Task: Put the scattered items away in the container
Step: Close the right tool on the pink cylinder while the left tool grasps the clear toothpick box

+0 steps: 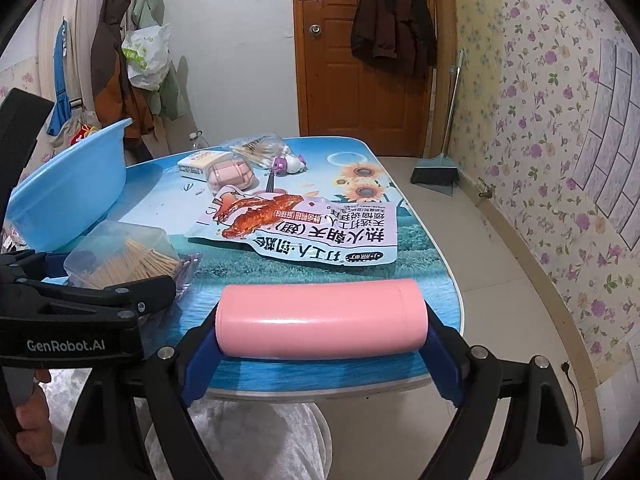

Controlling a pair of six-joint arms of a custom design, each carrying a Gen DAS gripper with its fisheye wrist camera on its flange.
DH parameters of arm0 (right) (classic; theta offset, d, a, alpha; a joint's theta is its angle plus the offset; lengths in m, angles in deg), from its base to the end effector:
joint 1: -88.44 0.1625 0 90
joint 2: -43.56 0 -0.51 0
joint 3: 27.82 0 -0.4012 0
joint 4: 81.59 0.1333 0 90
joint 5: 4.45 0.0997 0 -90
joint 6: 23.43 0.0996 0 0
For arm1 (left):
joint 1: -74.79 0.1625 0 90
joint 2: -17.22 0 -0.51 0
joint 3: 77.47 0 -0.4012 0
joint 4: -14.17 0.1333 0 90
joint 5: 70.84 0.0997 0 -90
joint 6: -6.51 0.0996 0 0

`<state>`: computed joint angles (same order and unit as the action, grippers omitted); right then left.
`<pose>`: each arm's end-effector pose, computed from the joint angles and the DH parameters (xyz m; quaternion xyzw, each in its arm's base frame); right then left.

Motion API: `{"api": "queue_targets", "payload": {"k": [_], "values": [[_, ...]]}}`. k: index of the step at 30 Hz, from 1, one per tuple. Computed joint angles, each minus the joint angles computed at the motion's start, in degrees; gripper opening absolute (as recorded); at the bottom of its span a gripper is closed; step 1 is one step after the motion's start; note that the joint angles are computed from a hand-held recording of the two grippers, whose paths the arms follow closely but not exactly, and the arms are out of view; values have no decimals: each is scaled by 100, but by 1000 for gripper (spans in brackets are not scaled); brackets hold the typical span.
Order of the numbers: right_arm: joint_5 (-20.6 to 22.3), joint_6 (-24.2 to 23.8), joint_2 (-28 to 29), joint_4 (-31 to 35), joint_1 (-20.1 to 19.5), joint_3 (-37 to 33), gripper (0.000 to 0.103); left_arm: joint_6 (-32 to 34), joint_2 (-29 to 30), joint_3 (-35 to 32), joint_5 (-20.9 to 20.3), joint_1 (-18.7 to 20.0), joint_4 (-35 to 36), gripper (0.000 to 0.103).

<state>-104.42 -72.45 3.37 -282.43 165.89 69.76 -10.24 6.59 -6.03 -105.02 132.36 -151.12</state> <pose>-0.0484 -0.7514 0.1753 0.2413 -0.8573 0.3452 0.2960 -0.2509 -0.7972 -0.1229 0.0611 0.8765 -0.2945 0.3759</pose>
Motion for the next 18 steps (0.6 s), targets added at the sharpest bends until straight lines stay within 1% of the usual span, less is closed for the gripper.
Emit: {"api": "queue_targets", "payload": {"k": [10, 13, 15, 16, 17, 18], "values": [[-47, -67, 67, -155, 17, -1, 92, 254, 37, 61, 29, -3, -384, 103], [-33, -50, 55, -172, 11, 16, 88, 328, 12, 126, -48, 9, -554, 103], [79, -29, 9, -78, -16, 41, 88, 401, 0, 176, -102, 12, -699, 102], [135, -20, -13, -15, -27, 45, 88, 444, -1, 190, -129, 16, -778, 101], [195, -13, -33, 47, -39, 46, 88, 509, 6, 196, -119, 11, -857, 93], [225, -9, -43, 70, -46, 48, 88, 557, 17, 186, -75, 2, -889, 93]]}}
